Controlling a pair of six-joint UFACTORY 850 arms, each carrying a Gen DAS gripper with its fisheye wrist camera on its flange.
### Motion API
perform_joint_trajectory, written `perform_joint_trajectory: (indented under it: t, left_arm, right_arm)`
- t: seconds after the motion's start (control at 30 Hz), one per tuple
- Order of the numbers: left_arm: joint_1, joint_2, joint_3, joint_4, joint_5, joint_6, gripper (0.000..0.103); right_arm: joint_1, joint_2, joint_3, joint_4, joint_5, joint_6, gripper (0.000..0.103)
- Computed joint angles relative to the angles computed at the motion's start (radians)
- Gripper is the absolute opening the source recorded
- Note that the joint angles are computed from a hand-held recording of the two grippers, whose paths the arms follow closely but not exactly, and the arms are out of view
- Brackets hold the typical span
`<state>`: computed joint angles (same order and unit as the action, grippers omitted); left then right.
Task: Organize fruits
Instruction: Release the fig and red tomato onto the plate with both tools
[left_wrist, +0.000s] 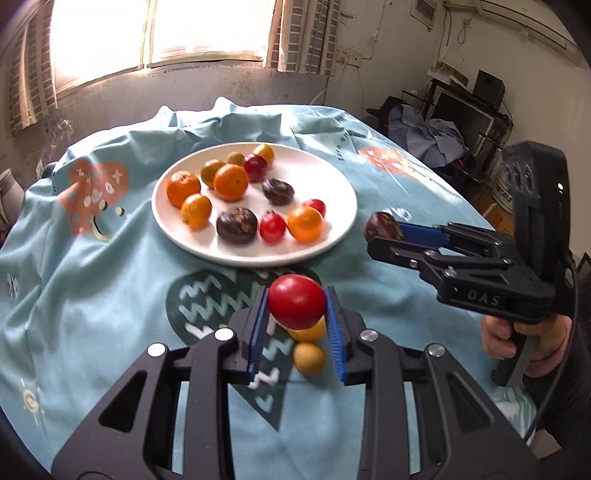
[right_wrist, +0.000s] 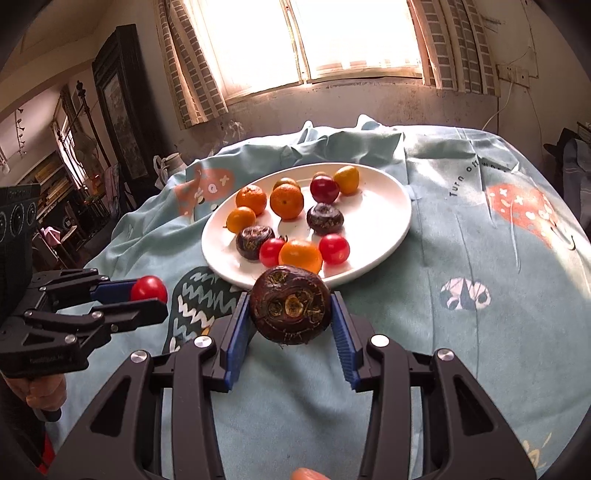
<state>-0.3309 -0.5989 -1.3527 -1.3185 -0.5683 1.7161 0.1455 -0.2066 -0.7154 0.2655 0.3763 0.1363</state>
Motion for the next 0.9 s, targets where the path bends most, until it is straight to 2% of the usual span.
perform_joint_trajectory:
  t: [0.2, 0.23, 0.27, 0.3, 0.33, 0.37, 0.43, 0.53, 0.6, 0.7, 0.8, 0.83, 0.9]
  left_arm:
    - [-0.051, -0.177, -0.281, 0.113, 0.087, -0.234, 0.031]
    - [-0.058, -0.197, -0.313, 0.14, 0.105, -0.276, 0.034]
    - [-0.064, -0.211, -0.334, 0.17, 0.127, -0.318, 0.042]
    - [-0.069, -0.211, -0.33, 0.16, 0.168, -0.32, 0.07]
    - [-0.071, -0.196, -0.305, 0.108, 0.219, -0.28, 0.079]
    - [-0.066, -0.177, -0.273, 0.025, 0.239, -0.198, 0.08]
    - [-0.052, -0.144, -0.221, -0.036, 0.238, -0.126, 0.087]
    - [-0.026, -0.08, -0.119, -0.162, 0.259, -0.006, 0.091]
    - [-0.003, -0.035, -0.041, -0.298, 0.262, 0.101, 0.094]
    - [0.043, 0.013, 0.07, -0.529, 0.202, 0.27, 0.095]
    - [0.063, 0.026, 0.111, -0.537, 0.211, 0.246, 0.095]
    - [0.067, 0.03, 0.12, -0.573, 0.21, 0.28, 0.095]
    - [0.064, 0.039, 0.133, -0.676, 0.233, 0.383, 0.095]
  right_arm:
    - [-0.058, -0.121, -0.149, -0.012, -0.004, 0.017, 0.044]
    - [-0.065, -0.138, -0.166, -0.014, 0.002, 0.023, 0.047]
    - [-0.067, -0.15, -0.178, 0.005, 0.009, 0.006, 0.062]
    - [-0.064, -0.155, -0.186, 0.066, 0.007, -0.045, 0.07]
    - [-0.062, -0.154, -0.185, 0.092, 0.008, -0.064, 0.07]
    - [-0.059, -0.145, -0.175, 0.075, 0.011, -0.043, 0.07]
    - [-0.05, -0.117, -0.14, -0.004, 0.015, 0.039, 0.07]
    - [-0.023, -0.071, -0.083, -0.115, 0.015, 0.156, 0.07]
    - [-0.001, -0.052, -0.055, -0.199, 0.009, 0.237, 0.07]
    - [0.048, -0.046, -0.033, -0.186, 0.0, 0.203, 0.069]
    - [0.063, -0.062, -0.037, -0.277, -0.014, 0.305, 0.063]
    - [0.063, -0.067, -0.041, -0.315, -0.013, 0.349, 0.062]
    - [0.069, -0.074, -0.046, -0.276, -0.018, 0.321, 0.061]
